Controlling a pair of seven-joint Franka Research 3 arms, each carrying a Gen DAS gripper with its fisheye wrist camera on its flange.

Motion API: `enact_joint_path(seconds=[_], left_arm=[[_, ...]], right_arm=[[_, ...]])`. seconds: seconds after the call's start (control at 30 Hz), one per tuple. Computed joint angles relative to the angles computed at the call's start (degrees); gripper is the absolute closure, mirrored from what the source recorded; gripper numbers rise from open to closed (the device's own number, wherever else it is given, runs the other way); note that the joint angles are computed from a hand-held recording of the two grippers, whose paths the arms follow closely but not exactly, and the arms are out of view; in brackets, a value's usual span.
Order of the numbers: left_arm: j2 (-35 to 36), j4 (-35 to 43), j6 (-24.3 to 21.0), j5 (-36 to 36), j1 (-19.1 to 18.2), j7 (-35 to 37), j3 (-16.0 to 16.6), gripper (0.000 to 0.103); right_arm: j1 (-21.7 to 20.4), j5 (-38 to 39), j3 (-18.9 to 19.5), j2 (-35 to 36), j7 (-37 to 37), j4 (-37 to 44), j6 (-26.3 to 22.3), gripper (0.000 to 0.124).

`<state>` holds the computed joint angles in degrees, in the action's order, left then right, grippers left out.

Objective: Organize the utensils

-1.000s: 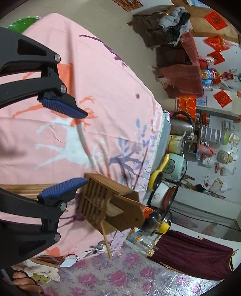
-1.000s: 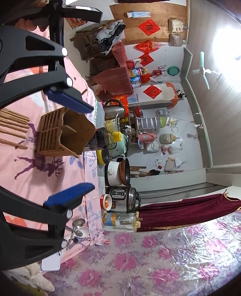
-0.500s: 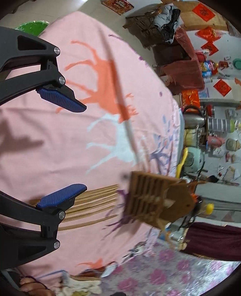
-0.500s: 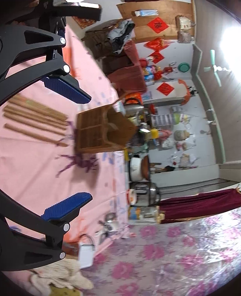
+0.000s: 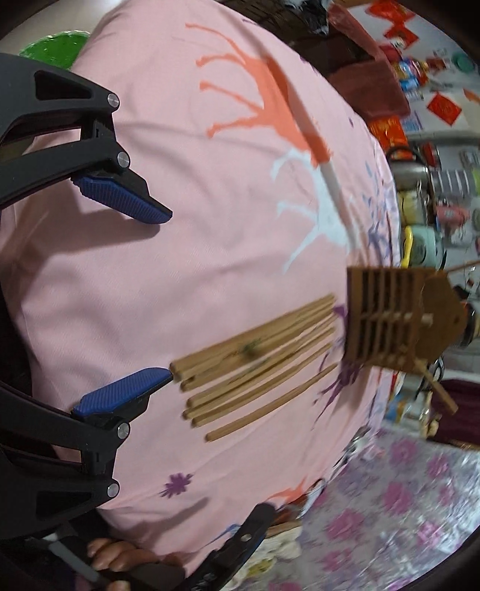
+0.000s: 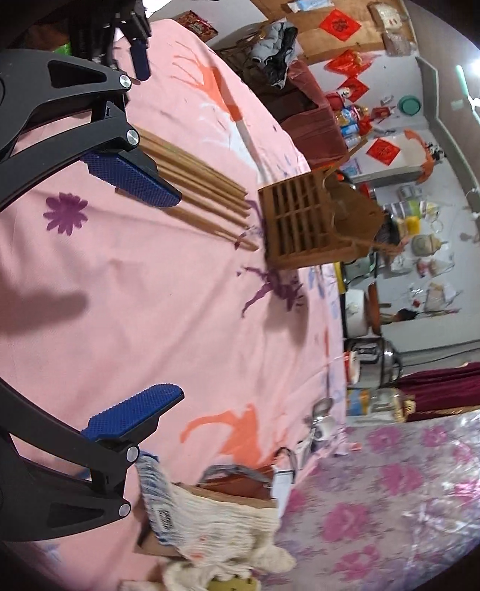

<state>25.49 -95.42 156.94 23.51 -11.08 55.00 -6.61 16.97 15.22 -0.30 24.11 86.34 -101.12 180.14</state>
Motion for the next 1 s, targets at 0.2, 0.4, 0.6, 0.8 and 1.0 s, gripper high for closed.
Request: enact_joint_path(seconds=[0.2, 0.4, 0.6, 0.8, 1.0], left_arm=[[1.99, 2.28, 0.05, 0.5, -0.75, 0.64, 0.21, 0.019], [3.5, 5.63, -3.93, 5.9, -3.13, -5.28, 4.65, 0.018], [1.36, 3.12, -2.73, 4.81, 0.41, -8.91, 3.94, 0.018], [1.83, 2.54, 0.73, 2.69, 1.57, -4.73, 1.02, 0.019], [5.7, 8.16, -2.07, 6.51, -2.43, -5.56, 4.21, 0.043]], right_arm=[[1.18, -0.72, -1.35, 0.96, 0.78, 0.76, -1.3, 0.031], [0.18, -0.66, -0.4, 1.7, 1.26, 1.74, -2.78, 0.031], [-0.75, -0.18, 0.93, 2.0, 0.33, 1.93, -2.74, 0.031], [0.26, -0.99, -0.07, 2.09, 0.15, 1.91, -2.44, 0.031], [0.01, -0.86, 0.29, 2.13, -0.17, 1.98, -2.52, 0.031]])
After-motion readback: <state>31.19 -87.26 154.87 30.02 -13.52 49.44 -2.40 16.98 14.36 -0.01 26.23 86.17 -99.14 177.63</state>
